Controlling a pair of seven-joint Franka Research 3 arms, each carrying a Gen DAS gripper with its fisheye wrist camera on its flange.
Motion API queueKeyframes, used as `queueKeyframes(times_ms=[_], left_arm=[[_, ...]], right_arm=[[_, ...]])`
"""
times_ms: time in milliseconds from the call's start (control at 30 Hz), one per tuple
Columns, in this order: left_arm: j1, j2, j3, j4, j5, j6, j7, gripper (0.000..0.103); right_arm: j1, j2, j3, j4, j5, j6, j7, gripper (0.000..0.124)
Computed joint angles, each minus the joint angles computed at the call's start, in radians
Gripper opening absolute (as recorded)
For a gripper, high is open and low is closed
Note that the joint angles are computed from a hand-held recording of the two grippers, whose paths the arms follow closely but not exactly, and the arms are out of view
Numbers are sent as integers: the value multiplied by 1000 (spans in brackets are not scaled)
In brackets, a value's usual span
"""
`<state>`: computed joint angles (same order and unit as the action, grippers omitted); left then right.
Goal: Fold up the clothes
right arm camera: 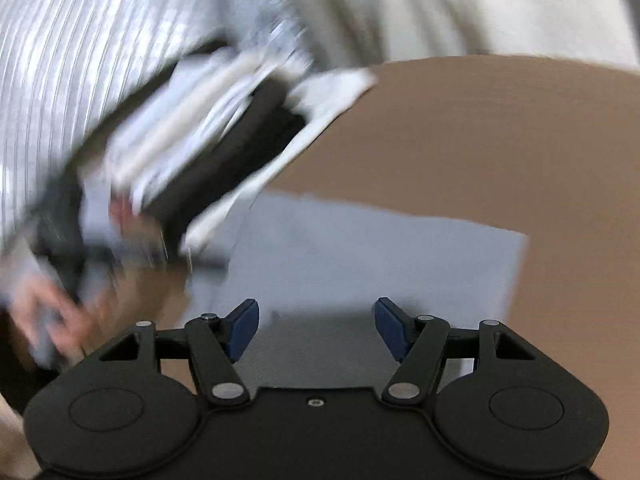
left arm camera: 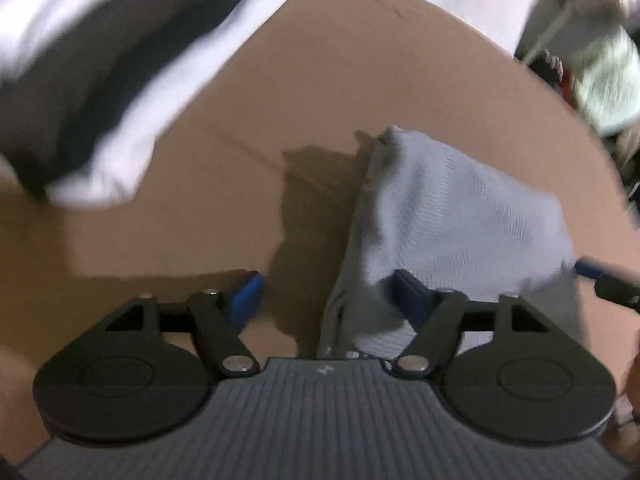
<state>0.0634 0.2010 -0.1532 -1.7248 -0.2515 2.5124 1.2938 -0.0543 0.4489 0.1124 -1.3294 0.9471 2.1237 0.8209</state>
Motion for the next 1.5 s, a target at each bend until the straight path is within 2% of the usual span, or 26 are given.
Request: queueKeyframes(times_ms=[67,133,200,300,333,367,433,500,533,567,600,633,667,767,833,900,967,1067,1133,1233,1267,1300,1333,1367,1433,1500], left_arm=[[53,-12,-33,-30,-213,53,109,72],[67,-14,-47,-37,-321,100,202,72],[77,8,-66,-7,-422,88,302,72],[61,31,-69,20,-434,16,339,76],[42,59,-55,52,-373,-6,307,78],[27,82,-49,65,-337,18,288,78],[17,117,-58,82,-309,80,275,86],[26,156,-82,111,-312,125,300,79],[33,162,-99,118,-306,133,336,52],[26,156,-96,112,-281,156,331,38],[18,151,-93,106,-252,180,322,31],[27,123,-112,69,-266,226,350,28],[38,86,-135,21,-290,290,400,28],[-26,27,-95,-45,-160,400,363,29],[-50,41,-68,-21,-65,352,285,31],[-44,67,-65,18,-37,269,238,35],[-61,122,-36,81,9,202,116,56],[33,137,-119,88,-166,174,151,62],[84,138,-163,76,-298,171,217,65],[108,142,-191,70,-421,169,311,75],[114,143,-198,69,-462,166,343,71],[119,144,-204,67,-505,162,376,65],[120,147,-204,70,-523,156,386,41],[85,142,-177,62,-472,162,399,38],[21,152,-125,81,-331,176,355,37],[-22,153,-94,82,-220,201,299,37]], right_arm=[[1,35,-25,45,-27,3,122,71],[-2,77,-42,102,-69,0,253,71],[-17,107,-23,131,-68,9,274,71],[-21,135,-11,155,-108,-35,298,75],[-18,133,-8,142,-119,-32,298,77],[-14,129,-5,126,-129,-28,295,80],[-19,109,18,81,-100,2,231,100],[-20,110,36,80,-79,-12,166,101],[-13,103,40,69,-77,0,126,93],[-6,86,39,43,-70,30,94,81],[0,69,37,17,-63,62,63,49],[-4,67,39,14,-45,69,38,35],[-12,70,46,22,-15,73,16,32],[-52,12,79,-51,150,124,-145,29],[-36,-8,60,-65,166,150,-181,33],[15,9,10,-40,54,168,-79,47],[52,43,-43,-9,-80,161,106,57],[-22,111,-10,69,-24,32,272,59],[-97,177,25,163,35,-155,368,71],[-138,225,43,220,43,-311,447,71],[-157,244,63,240,37,-356,474,71],[-150,242,52,231,57,-345,459,71],[-150,237,56,215,72,-318,438,70],[-149,233,60,202,86,-293,418,67],[-119,202,58,155,80,-195,306,28],[-79,179,52,130,47,-108,192,27]])
